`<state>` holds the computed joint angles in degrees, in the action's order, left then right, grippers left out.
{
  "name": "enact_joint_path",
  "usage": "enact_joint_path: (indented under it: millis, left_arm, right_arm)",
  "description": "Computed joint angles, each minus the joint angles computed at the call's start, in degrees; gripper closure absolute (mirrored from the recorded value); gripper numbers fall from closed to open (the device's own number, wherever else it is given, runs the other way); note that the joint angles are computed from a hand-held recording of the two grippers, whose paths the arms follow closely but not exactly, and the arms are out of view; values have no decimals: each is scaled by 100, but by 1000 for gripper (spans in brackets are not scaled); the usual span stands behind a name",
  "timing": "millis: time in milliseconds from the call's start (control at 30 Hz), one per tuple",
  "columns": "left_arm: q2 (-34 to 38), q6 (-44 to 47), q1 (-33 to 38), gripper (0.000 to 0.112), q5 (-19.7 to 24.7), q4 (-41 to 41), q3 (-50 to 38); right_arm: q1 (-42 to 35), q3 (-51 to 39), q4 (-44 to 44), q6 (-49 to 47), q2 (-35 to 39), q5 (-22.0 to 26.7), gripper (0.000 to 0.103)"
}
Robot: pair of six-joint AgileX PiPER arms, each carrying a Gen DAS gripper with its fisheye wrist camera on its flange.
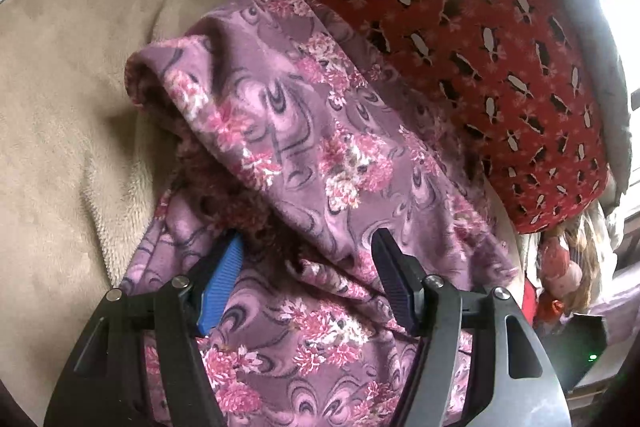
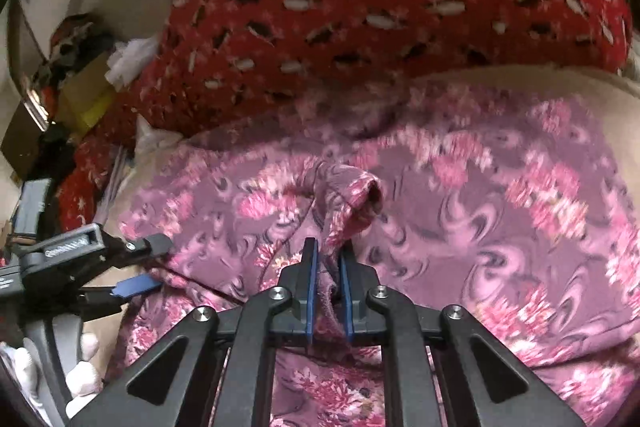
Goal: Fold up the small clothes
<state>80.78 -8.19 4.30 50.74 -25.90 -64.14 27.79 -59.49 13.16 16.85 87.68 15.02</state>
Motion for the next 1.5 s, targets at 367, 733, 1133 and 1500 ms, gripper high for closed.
enact_joint_path:
  millis: [367,733,1133,1500]
  left_arm:
    - [28,-375,-228,47,67,397,-41]
    - [-78,-977,-373,50,-461,1267,81]
    - [-173,-827,-555,49,-487,1239,89]
    - [48,-1259,-1196,40,-627,2381,302]
  right_arm:
    - [-2320,959,2554,-2603,-913,502,93]
    - [-3006,1371,4818,-4745,-1144,695,94]
    - [-2870,1522,3343,-3484,-1518,720,86]
    - [-2140,1388,925,-1433,-1416,1349,88]
